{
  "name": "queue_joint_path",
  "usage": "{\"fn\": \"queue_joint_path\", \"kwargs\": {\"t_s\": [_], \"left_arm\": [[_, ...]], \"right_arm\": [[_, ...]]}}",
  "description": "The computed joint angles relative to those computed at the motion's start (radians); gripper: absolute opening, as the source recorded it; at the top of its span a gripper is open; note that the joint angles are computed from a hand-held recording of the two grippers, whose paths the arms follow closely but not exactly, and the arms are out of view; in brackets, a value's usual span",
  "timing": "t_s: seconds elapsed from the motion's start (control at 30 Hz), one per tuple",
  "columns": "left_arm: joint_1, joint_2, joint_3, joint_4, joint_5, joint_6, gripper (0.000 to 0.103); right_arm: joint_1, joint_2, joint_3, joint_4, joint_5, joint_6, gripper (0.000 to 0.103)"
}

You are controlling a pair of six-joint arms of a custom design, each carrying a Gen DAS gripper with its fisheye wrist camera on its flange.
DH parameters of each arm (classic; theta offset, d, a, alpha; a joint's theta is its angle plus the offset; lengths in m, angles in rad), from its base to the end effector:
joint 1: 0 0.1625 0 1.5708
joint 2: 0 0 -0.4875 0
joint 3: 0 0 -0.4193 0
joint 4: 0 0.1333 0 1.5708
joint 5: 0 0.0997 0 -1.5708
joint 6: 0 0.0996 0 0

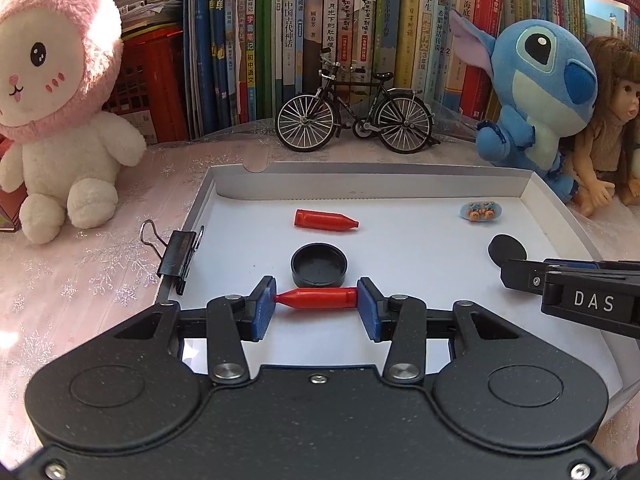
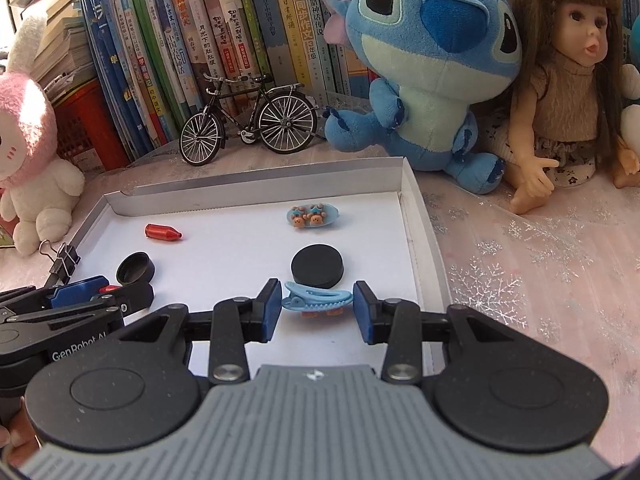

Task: Organize rigid objects
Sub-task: 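Carry red crayon in left tool while right tool carries blue clip into the tray, then open left tool releasing the crayon while right tool releases the blue clip, then move left tool to the brown nut while right tool moves to the glass ball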

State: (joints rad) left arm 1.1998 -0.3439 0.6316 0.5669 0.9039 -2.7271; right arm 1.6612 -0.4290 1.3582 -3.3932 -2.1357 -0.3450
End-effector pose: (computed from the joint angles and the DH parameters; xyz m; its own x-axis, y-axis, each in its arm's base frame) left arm -0.1219 -0.8509 0.0834 -0.6949 0.1974 -0.6915 0.6045 0.6812 -0.4130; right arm 0.1539 -0.8117 0.0543 -0.8079 0.1080 0.5793 -0.3505 0.7023 -0.6197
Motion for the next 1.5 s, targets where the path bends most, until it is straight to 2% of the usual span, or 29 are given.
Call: {"fn": "queue_joint_path", "kwargs": {"t_s": [0.27, 0.4, 0.53, 0.6, 0.73, 0.8, 0.87, 0.9, 1.17, 1.33, 1.5], "left_arm": [[0.001, -0.032, 0.072, -0.076, 0.010, 0.029, 0.042], [0.003, -0.039, 0.087, -0.087, 0.019, 0.029, 0.042], [0.005, -0.050, 0.100, -0.086, 0.039, 0.012, 0.042], [0.006, -0.061, 0.116, -0.091, 0.052, 0.009, 0.043], [0.001, -0.091, 0.166, -0.125, 0.054, 0.027, 0.052], [-0.003, -0.111, 0.204, -0.158, 0.058, 0.043, 0.058], [-0.006, -0.132, 0.241, -0.192, 0.066, 0.060, 0.069], [-0.007, -0.140, 0.256, -0.204, 0.070, 0.067, 0.071], [-0.022, -0.226, 0.408, -0.310, 0.086, 0.116, 0.081], [-0.035, -0.280, 0.508, -0.354, 0.082, 0.136, 0.082], [-0.042, -0.336, 0.602, -0.374, 0.110, 0.136, 0.084]], "right_arm": [[-0.005, 0.017, 0.011, -0.088, 0.019, -0.053, 0.044], [-0.006, 0.020, 0.014, -0.104, 0.024, -0.053, 0.044], [-0.004, 0.019, 0.020, -0.107, 0.021, -0.051, 0.050], [-0.002, 0.017, 0.026, -0.114, 0.020, -0.063, 0.059], [0.000, 0.010, 0.043, -0.122, 0.016, -0.066, 0.061], [0.001, 0.003, 0.059, -0.133, 0.027, -0.070, 0.064], [0.002, -0.004, 0.080, -0.161, 0.039, -0.087, 0.067], [0.003, -0.007, 0.089, -0.173, 0.042, -0.097, 0.070], [0.017, -0.039, 0.187, -0.293, 0.071, -0.194, 0.081], [0.017, -0.067, 0.258, -0.346, 0.093, -0.208, 0.085], [0.018, -0.085, 0.328, -0.415, 0.111, -0.230, 0.087]]}}
